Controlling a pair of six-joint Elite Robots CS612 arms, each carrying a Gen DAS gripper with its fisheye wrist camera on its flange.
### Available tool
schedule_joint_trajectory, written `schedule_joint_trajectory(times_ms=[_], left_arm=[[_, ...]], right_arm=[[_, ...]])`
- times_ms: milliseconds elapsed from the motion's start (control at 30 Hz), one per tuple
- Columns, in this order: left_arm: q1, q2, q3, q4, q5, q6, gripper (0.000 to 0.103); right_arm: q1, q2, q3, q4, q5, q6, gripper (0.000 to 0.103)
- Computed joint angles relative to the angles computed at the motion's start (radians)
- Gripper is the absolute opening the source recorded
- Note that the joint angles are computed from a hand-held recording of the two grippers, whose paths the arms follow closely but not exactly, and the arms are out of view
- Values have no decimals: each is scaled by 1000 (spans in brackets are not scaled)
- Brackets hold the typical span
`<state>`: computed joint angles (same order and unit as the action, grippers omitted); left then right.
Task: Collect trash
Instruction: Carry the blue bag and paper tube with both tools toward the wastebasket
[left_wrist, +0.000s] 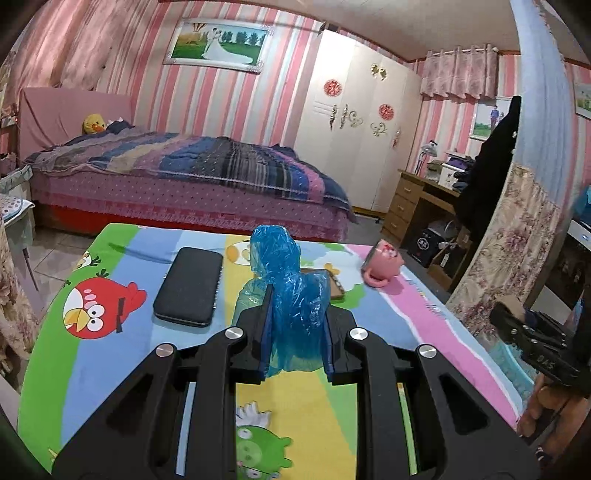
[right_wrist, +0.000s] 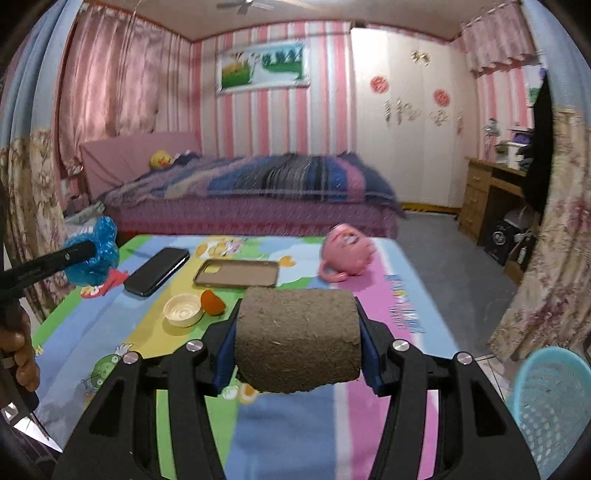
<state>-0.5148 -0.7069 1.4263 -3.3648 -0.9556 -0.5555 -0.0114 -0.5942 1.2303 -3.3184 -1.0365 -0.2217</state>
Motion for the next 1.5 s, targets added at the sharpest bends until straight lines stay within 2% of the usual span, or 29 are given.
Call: schedule_joint_trajectory(times_ms=[167, 467, 900, 1167, 1500], left_arm=[[-11, 10, -16, -3, -2, 1, 20], [-25, 29, -56, 13, -10, 39, 20], [-28, 28, -53, 5, -10, 42, 20], [-34, 36, -70, 2, -26, 65, 20], [-47, 49, -102, -5, -45, 100, 20]], right_arm=[[-29, -19, 48, -85, -20, 69, 54], [-52, -18, 43, -120, -51, 102, 54], [-61, -19, 57, -173, -85, 132, 54], [-65, -27, 77, -198, -117, 138, 54], [-81, -30, 88, -226, -140, 187, 54]])
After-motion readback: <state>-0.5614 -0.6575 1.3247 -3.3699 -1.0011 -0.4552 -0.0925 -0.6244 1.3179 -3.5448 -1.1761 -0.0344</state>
